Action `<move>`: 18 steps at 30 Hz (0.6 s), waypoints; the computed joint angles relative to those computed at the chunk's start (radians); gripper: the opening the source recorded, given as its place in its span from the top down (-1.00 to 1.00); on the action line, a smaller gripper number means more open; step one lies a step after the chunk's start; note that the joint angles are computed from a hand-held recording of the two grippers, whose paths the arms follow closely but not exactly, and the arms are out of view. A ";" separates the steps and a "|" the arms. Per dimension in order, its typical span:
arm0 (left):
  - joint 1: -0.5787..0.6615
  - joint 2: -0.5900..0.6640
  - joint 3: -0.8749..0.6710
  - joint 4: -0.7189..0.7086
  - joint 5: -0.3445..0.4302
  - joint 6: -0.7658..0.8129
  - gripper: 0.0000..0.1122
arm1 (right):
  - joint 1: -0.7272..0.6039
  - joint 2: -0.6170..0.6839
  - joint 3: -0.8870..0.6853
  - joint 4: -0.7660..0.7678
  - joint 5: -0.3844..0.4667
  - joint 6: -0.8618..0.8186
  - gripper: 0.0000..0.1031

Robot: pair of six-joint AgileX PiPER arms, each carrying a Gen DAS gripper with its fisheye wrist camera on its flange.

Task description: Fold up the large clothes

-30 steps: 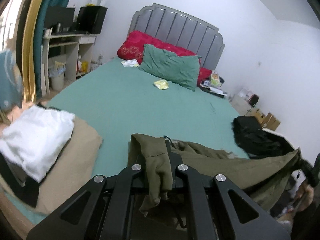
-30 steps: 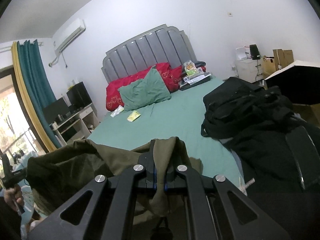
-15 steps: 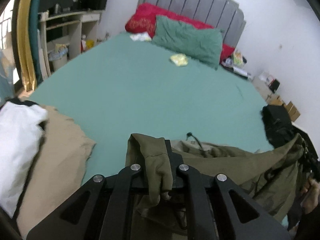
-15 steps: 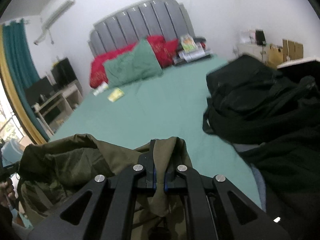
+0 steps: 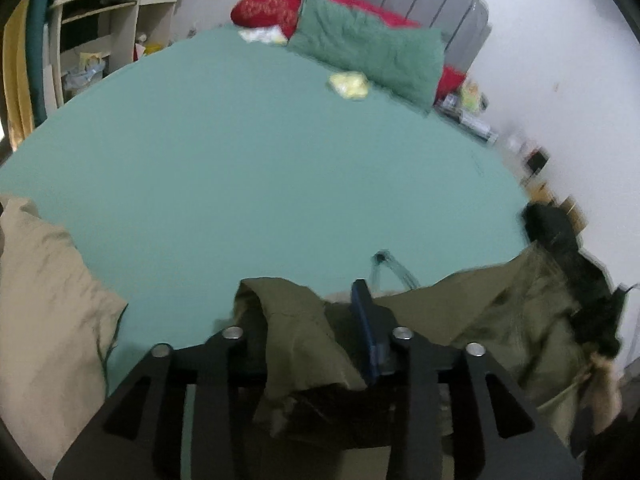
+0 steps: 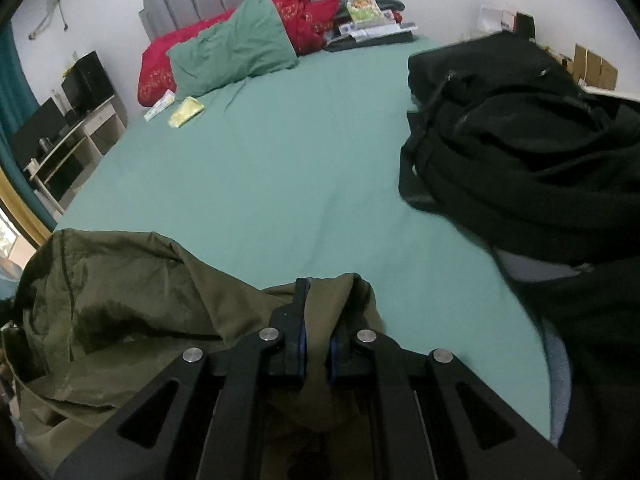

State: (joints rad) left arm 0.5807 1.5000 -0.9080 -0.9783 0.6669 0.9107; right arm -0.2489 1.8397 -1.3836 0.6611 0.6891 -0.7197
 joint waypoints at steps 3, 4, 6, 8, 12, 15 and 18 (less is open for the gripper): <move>0.083 -0.065 0.038 -0.161 0.072 0.099 -0.33 | 0.004 -0.066 0.027 0.013 -0.025 -0.036 0.83; 0.100 -0.077 0.042 -0.187 0.092 0.102 -0.34 | 0.006 -0.082 0.029 0.011 -0.021 -0.032 0.77; 0.148 -0.112 0.044 -0.203 0.134 0.065 -0.34 | 0.012 -0.092 0.020 -0.011 -0.003 -0.006 0.61; 0.168 -0.167 0.062 -0.215 0.148 0.082 -0.34 | 0.011 -0.103 0.025 -0.003 -0.005 -0.003 -0.29; 0.119 -0.266 0.106 -0.210 0.170 0.165 -0.34 | -0.100 -0.068 -0.031 0.209 0.130 -0.060 -1.00; 0.004 -0.277 0.121 -0.172 0.190 0.241 -0.34 | -0.119 -0.092 -0.036 0.236 0.152 -0.080 -1.00; -0.151 -0.226 0.099 -0.071 0.262 0.275 -0.34 | -0.059 -0.150 0.000 0.247 0.209 -0.215 -1.00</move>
